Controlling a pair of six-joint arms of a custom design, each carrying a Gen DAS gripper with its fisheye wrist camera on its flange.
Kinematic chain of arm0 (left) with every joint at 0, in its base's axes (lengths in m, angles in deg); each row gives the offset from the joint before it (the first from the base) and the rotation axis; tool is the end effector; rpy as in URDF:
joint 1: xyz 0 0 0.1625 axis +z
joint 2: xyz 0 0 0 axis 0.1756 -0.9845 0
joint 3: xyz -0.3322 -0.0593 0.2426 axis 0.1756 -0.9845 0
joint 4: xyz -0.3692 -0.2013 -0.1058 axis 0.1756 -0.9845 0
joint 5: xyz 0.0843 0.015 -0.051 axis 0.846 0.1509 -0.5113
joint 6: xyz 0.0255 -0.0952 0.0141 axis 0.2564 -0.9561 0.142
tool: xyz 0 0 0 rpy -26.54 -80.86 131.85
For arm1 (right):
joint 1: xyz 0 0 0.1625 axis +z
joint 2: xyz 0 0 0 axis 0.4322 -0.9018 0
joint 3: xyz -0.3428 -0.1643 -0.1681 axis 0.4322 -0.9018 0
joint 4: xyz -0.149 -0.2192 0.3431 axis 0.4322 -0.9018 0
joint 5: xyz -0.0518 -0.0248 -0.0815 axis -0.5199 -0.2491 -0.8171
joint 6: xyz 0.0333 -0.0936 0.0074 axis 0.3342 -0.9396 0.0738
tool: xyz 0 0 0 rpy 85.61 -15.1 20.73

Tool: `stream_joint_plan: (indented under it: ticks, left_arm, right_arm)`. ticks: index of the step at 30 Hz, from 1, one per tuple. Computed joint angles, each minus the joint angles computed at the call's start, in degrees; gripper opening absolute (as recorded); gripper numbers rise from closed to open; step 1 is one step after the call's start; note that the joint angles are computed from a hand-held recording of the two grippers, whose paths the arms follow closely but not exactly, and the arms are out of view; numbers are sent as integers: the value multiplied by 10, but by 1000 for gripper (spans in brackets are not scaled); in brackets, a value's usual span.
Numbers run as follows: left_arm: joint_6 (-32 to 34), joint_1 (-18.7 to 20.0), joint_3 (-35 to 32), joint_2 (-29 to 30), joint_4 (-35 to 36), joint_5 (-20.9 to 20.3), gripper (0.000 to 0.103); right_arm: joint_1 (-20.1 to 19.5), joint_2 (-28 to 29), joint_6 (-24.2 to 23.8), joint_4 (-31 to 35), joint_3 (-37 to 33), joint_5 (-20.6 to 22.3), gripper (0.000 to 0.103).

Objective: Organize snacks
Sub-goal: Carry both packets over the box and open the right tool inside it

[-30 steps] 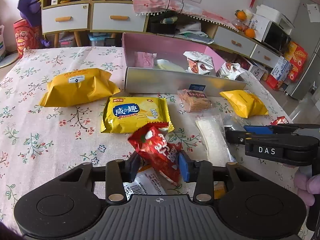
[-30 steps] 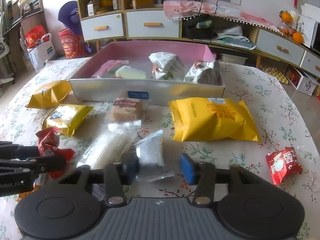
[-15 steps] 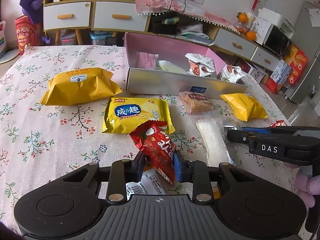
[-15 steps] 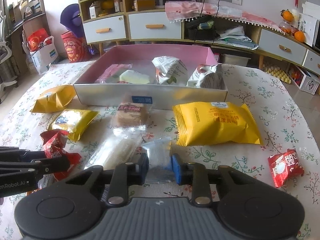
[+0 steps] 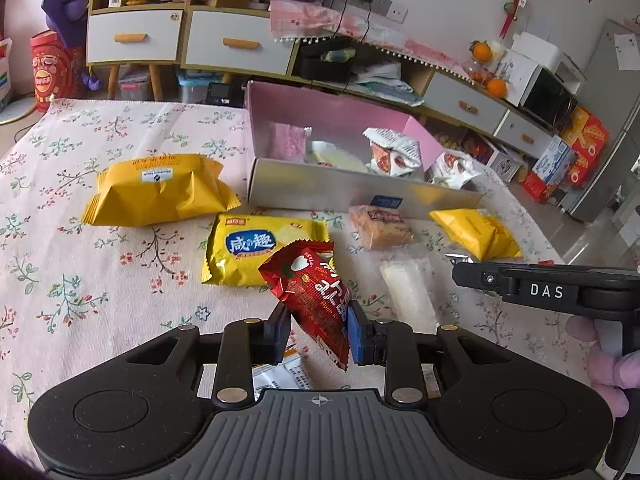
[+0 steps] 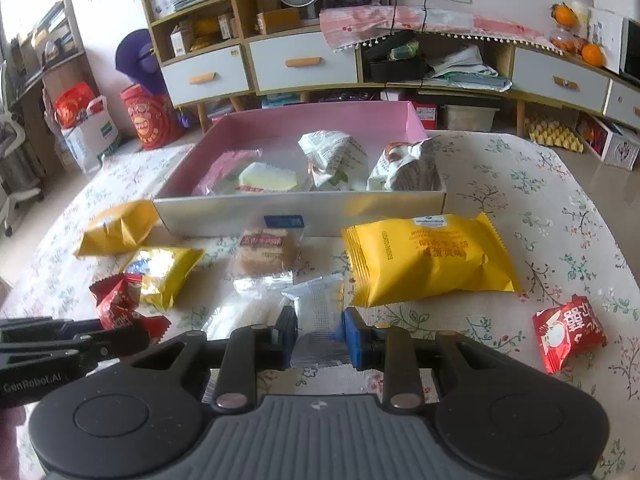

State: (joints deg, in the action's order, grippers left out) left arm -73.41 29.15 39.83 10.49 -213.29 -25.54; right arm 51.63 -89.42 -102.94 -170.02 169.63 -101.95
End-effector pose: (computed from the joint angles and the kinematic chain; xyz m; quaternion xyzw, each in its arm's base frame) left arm -0.3746 -0.5838 -0.0667 0.0415 0.8816 -0.3965 0.2526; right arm -0.0297 -0.6983 0.3493 0.3150 -0.8994 0.2320 0.1949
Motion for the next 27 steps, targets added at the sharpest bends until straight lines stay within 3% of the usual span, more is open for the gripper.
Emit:
stream_joint_plan:
  ticks: [14,27]
  left_arm:
    - [31,-1,-31,6,-28,23,27]
    - [79,33,-173,55,54,34,27]
  right_arm:
    - [3,23,111,78,-75,58,11]
    - [5,82,235,150,-183,101,11]
